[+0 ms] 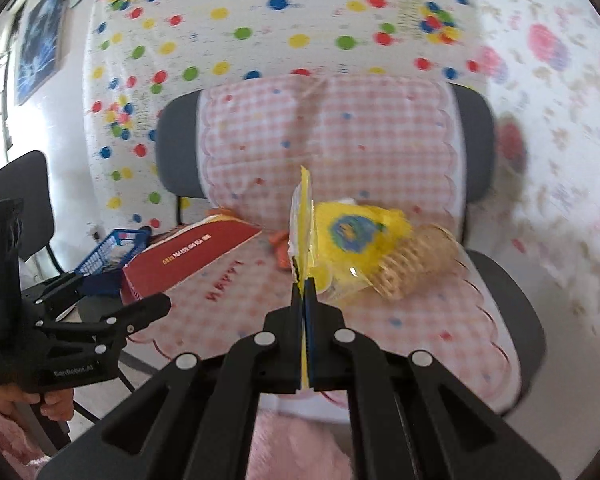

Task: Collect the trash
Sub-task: 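Carry both items over the wastebasket and open both tools to drop them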

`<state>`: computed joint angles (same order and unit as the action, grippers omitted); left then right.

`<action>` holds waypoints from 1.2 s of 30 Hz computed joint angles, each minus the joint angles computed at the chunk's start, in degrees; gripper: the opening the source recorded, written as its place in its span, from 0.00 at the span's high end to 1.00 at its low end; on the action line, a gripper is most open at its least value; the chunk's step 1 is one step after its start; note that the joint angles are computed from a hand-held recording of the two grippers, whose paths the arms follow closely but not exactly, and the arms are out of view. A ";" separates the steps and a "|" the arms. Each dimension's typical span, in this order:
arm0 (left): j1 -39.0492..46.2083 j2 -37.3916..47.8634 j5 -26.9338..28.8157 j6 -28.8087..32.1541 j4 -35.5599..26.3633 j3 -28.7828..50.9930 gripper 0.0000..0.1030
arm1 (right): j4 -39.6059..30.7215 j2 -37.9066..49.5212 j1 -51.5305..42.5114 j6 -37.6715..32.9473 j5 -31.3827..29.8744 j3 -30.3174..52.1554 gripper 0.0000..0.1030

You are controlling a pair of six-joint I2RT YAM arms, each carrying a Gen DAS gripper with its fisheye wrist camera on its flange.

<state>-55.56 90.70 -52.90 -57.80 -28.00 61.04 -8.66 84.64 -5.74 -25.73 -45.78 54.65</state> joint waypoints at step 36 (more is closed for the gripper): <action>-6.15 37.66 24.20 23.71 9.99 35.87 0.26 | -13.69 9.54 -40.02 -18.48 3.63 -3.71 0.98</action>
<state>-61.71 128.37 -28.71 -34.09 -18.01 96.91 -22.35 94.18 -45.76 -44.21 -42.15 50.94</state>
